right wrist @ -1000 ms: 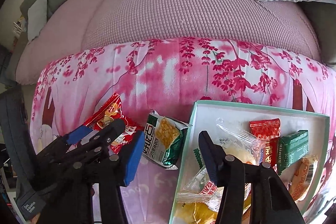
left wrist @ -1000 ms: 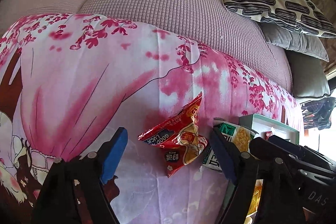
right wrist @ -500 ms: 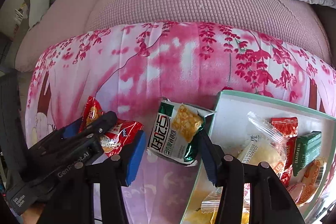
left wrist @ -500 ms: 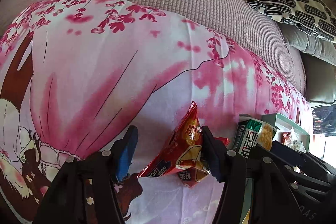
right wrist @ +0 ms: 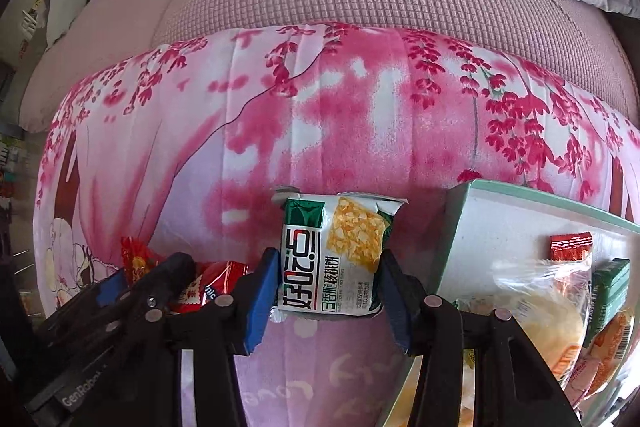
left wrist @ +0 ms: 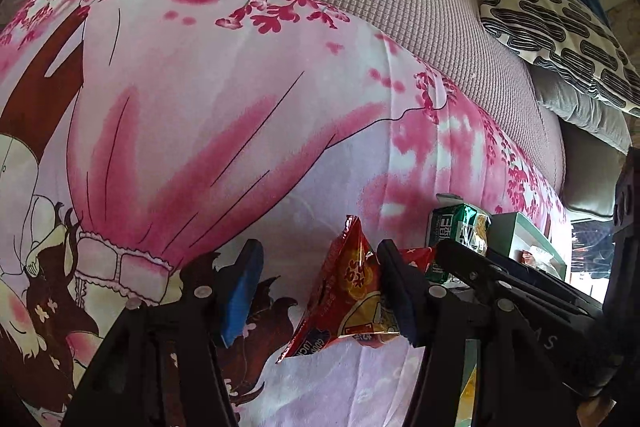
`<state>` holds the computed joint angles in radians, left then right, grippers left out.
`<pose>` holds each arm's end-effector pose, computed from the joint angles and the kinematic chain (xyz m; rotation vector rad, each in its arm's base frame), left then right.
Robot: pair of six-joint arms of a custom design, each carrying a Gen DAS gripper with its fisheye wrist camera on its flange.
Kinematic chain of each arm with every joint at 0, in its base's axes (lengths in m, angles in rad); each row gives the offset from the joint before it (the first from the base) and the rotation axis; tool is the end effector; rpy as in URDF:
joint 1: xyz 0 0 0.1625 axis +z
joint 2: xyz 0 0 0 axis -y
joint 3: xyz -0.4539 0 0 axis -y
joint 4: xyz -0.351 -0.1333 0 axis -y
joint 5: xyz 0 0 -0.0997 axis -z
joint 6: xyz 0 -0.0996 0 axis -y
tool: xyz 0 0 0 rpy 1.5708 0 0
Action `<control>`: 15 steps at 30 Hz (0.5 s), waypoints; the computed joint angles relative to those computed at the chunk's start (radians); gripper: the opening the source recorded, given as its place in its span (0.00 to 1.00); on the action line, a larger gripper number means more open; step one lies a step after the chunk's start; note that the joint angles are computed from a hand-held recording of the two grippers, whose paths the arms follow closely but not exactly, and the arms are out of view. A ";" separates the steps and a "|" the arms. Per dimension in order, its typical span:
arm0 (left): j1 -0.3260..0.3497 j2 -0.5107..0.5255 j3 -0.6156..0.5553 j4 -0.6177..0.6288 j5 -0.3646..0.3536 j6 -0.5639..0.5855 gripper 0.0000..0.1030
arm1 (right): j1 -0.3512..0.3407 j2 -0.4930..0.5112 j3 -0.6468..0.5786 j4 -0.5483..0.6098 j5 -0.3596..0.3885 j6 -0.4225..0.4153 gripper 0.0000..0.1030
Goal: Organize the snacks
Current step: 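Close the left tool on the red packet while the right tool closes on the corn packet, then carry the red packet with the left tool over the tray while the right tool carries the corn packet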
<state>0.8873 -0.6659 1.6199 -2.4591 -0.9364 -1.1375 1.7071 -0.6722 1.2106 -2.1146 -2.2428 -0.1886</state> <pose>-0.2640 -0.6287 0.0700 -0.5647 2.5710 -0.6294 0.1734 -0.7399 0.1878 0.3971 -2.4375 -0.0159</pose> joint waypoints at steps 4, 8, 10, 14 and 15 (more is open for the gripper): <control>-0.005 -0.014 0.045 -0.087 -0.021 0.013 0.58 | -0.003 -0.014 0.034 -0.046 0.004 -0.035 0.50; -0.027 -0.039 0.089 -0.131 -0.033 0.035 0.59 | -0.007 -0.028 0.061 -0.074 0.007 -0.055 0.50; -0.028 -0.031 0.085 -0.144 -0.037 0.048 0.59 | -0.008 -0.040 0.082 -0.086 0.009 -0.061 0.50; -0.026 -0.026 0.090 -0.162 -0.052 0.052 0.59 | -0.013 -0.061 0.114 -0.098 0.019 -0.055 0.50; -0.025 -0.022 0.090 -0.165 -0.057 0.047 0.59 | -0.014 -0.065 0.120 -0.099 0.023 -0.051 0.50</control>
<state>0.8628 -0.6883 1.7096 -2.6237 -0.9930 -1.0905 1.6929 -0.7375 1.3308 -2.2135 -2.2195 -0.2396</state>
